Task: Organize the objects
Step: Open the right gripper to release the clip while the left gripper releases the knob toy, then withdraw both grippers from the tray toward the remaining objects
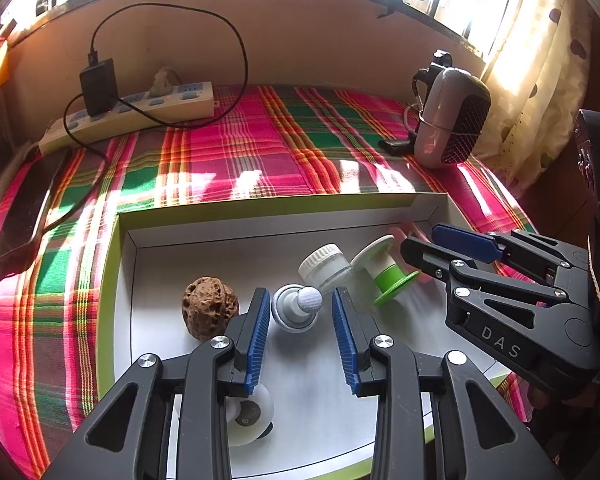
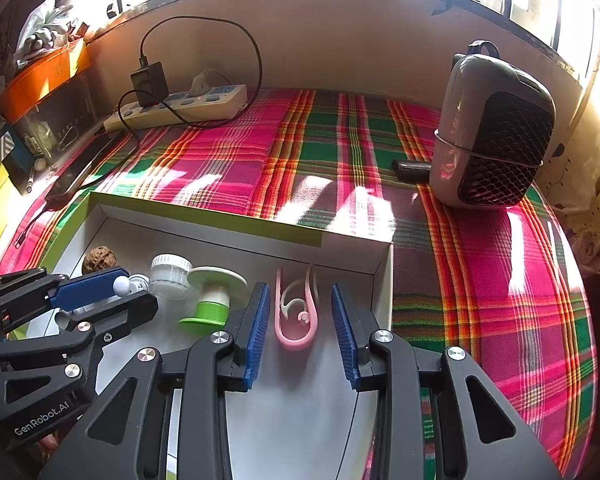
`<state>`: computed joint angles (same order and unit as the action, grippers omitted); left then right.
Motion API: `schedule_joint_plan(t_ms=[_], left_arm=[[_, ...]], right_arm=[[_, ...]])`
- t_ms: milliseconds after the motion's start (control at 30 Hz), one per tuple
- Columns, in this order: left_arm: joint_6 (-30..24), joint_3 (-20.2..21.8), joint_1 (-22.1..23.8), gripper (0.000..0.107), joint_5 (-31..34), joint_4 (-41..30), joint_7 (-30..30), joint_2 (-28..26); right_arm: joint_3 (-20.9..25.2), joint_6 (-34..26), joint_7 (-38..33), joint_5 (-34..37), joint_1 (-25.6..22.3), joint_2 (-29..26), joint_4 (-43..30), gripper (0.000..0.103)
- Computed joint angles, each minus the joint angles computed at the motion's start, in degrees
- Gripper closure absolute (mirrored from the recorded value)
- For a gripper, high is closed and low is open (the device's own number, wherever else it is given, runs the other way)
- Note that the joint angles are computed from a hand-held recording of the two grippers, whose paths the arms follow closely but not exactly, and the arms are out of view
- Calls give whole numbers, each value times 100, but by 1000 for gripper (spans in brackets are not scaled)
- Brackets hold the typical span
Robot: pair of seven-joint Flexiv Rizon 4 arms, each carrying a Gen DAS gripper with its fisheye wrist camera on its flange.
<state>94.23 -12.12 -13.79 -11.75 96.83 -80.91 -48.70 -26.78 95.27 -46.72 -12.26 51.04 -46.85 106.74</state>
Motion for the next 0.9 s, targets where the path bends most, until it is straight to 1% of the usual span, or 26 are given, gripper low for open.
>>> schedule_joint_plan(t_ms=[67,100,167,333,533,900], left_arm=[[85,34,-24,76,-2,49,-47,30],[92,28,-18,76,3,68,-55,45],[141,4,1,76,15,120,-74,76],[256,65,-51,76,51,274,-142,186],[519,87,-63,76,104,541,-276,329],[821,189,-138,76,193,1080,-516,651]], right_arm=[[-115,42,35,43,107,6,53,67],[-180,70,48,72,169,10,86,62],[-295,136,62,150,284,17,155,59],[-488,203,52,354,520,51,297,59],[-699,352,-4,645,825,123,544,59],[-933,557,-166,1159,1327,249,966,59]])
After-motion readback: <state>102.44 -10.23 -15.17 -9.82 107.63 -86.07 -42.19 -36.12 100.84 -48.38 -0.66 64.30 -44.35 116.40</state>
